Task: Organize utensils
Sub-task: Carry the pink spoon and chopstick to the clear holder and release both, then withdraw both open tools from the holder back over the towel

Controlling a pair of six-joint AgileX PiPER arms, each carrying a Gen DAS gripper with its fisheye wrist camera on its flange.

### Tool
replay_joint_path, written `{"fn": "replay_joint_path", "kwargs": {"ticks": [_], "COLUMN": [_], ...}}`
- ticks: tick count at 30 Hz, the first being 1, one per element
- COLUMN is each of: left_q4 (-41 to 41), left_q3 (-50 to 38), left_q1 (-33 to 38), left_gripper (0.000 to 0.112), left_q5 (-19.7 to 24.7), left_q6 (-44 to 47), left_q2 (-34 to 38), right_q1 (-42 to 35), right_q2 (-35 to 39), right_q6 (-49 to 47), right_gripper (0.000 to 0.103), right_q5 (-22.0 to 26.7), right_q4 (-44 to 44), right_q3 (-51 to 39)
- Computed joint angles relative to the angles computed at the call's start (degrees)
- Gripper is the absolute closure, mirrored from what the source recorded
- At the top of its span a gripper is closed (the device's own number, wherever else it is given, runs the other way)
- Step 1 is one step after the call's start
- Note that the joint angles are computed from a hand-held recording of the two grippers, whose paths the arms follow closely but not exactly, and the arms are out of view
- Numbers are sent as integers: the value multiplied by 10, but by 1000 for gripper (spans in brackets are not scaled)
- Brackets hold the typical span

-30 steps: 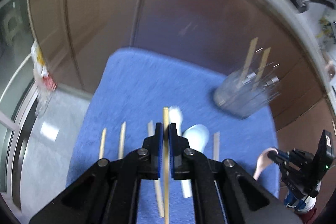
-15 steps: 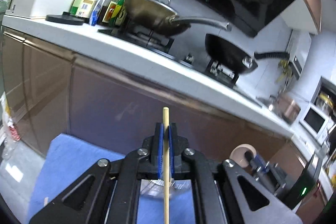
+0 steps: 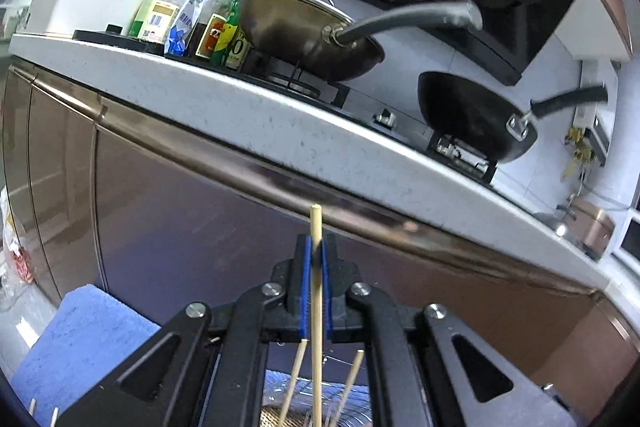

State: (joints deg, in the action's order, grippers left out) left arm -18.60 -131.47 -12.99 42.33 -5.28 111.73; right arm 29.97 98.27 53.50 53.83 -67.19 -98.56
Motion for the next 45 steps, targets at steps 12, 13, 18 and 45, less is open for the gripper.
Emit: {"fn": "replay_joint_path", "kwargs": {"ticks": [12,13,18,45], "left_q4": [-27,-33,-65,31], "left_q3": [194,200,233,488], "left_q1": [-16,-15,-2,106], "left_gripper": [106,106,106,71], "left_q5": [-126,-124,-114,40], "left_q6": [85,95,144,232], "left_q2": [-41,-45,-74,-402], "right_q1": [2,3,12,235], "right_q2": [-3,-7,-33,-229], "right_q6": [77,80,103,161], "right_gripper": [94,89,60,50], "right_q5": [-32,-34,-38,129], "right_q4": [-28,-26,-22,72], "right_q3": [93,100,133,208]}}
